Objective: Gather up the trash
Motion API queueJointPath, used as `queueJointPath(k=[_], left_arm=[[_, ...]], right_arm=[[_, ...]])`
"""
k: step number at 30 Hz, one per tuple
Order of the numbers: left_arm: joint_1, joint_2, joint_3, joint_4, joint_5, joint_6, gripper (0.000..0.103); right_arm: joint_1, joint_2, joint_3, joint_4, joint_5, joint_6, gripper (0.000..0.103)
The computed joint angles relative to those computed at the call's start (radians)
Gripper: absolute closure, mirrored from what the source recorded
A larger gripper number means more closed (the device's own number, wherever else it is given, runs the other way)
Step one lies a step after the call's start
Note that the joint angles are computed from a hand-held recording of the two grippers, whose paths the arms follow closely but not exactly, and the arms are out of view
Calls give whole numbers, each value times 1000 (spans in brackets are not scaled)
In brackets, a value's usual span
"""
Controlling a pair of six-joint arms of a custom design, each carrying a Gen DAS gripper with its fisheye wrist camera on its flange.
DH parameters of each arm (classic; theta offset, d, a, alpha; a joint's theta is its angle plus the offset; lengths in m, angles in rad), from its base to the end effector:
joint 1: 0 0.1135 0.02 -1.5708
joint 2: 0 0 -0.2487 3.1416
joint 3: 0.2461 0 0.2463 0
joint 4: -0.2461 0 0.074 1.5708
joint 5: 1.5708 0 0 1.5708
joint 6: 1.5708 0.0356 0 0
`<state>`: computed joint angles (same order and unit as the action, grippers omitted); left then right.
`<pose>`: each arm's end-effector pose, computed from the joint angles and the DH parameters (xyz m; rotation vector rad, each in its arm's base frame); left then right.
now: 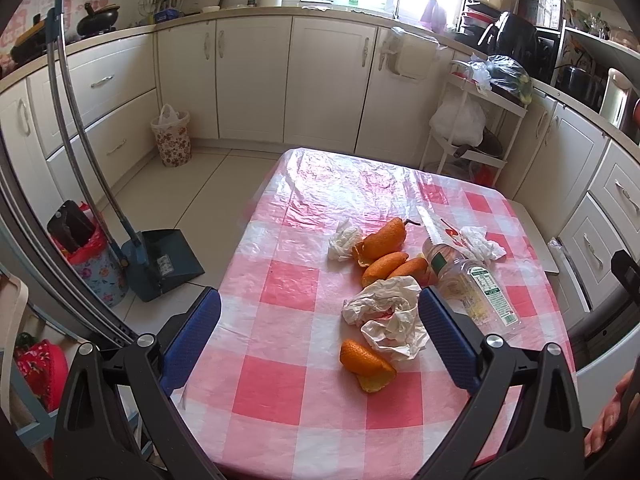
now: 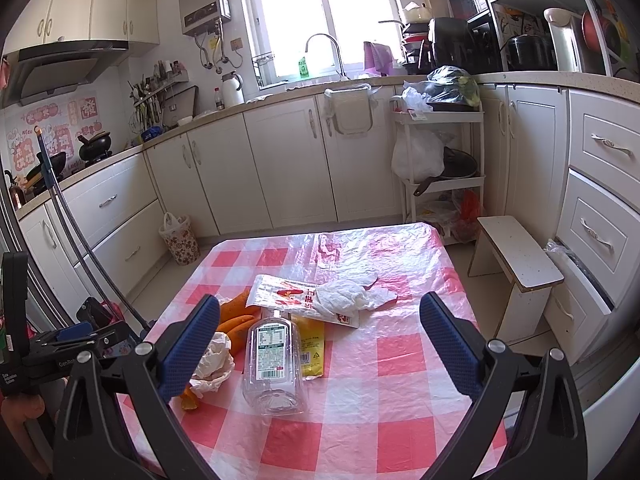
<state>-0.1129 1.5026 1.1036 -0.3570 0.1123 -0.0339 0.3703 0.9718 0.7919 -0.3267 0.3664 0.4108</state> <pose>0.3235 -0.0407 0.2491 0.1484 2.3250 -0.2043 0.2091 0.0675 0.2832 0.2626 2.0257 0.1072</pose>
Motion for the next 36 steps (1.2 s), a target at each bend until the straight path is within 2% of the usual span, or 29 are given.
queueJointPath(k=[28,36], left_arm=[[26,4,7,-6,18,9,8],[27,4,8,-7,18,10,8]], right_arm=[[-2,27,19,-21,-9,8,7],[-70,79,48,-41,-102,39,7]])
